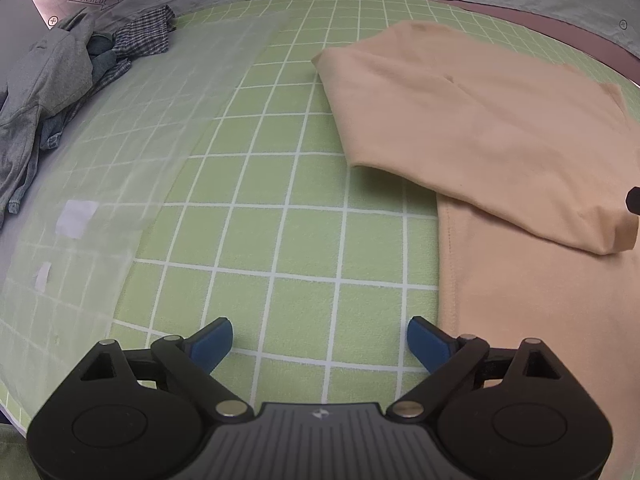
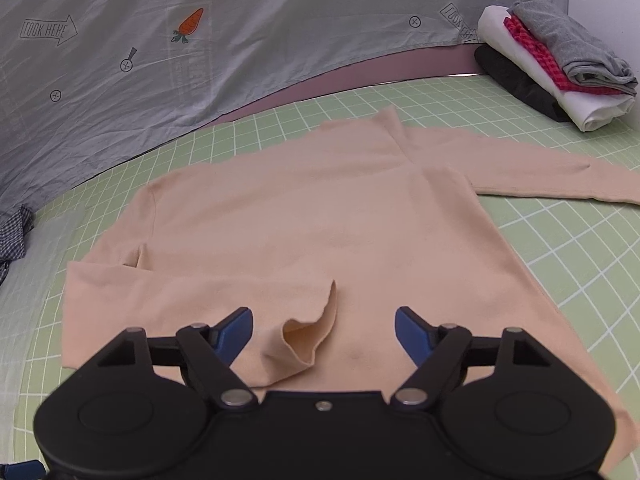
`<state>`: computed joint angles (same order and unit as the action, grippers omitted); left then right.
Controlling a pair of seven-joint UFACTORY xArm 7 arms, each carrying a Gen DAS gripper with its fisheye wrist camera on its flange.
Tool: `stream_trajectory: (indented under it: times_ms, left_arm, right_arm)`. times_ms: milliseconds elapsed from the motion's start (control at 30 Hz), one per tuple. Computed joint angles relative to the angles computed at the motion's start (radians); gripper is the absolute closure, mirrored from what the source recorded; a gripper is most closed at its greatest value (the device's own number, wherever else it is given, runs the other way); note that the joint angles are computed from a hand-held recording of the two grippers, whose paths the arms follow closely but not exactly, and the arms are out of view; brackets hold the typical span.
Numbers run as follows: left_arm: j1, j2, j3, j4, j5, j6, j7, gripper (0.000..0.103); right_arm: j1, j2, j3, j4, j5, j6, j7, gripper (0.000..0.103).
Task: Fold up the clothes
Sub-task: 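Fold the shirt side over the body with the left tool while right tool pinches the hem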
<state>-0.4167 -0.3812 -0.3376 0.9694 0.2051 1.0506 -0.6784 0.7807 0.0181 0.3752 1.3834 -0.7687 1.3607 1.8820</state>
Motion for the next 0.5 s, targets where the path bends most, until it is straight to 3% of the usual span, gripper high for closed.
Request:
stream_trajectory:
  times_ms: [100,300,367,500]
  left_arm:
    - [0.001,0.006,-0.001,0.005,0.003,0.004,-0.004,0.007]
    - [0.001,0.009,-0.003,0.007,0.010,0.013,-0.011,0.004]
    - [0.001,0.018,-0.006,0.018,0.016,0.026,-0.015,0.003]
    - [0.000,0.034,-0.011,0.040,0.029,0.054,-0.030,0.003]
  right_arm:
    - [-0.015,-0.005,-0.011,-0.026,0.044,-0.047,-0.008,0.028]
    - [-0.040,-0.026,-0.013,-0.082,0.084,-0.144,-0.038,0.055]
    - [-0.046,-0.032,-0.011,-0.093,0.083,-0.168,-0.066,0.075]
    - [-0.066,-0.059,-0.009,-0.127,0.094,-0.224,-0.127,0.098]
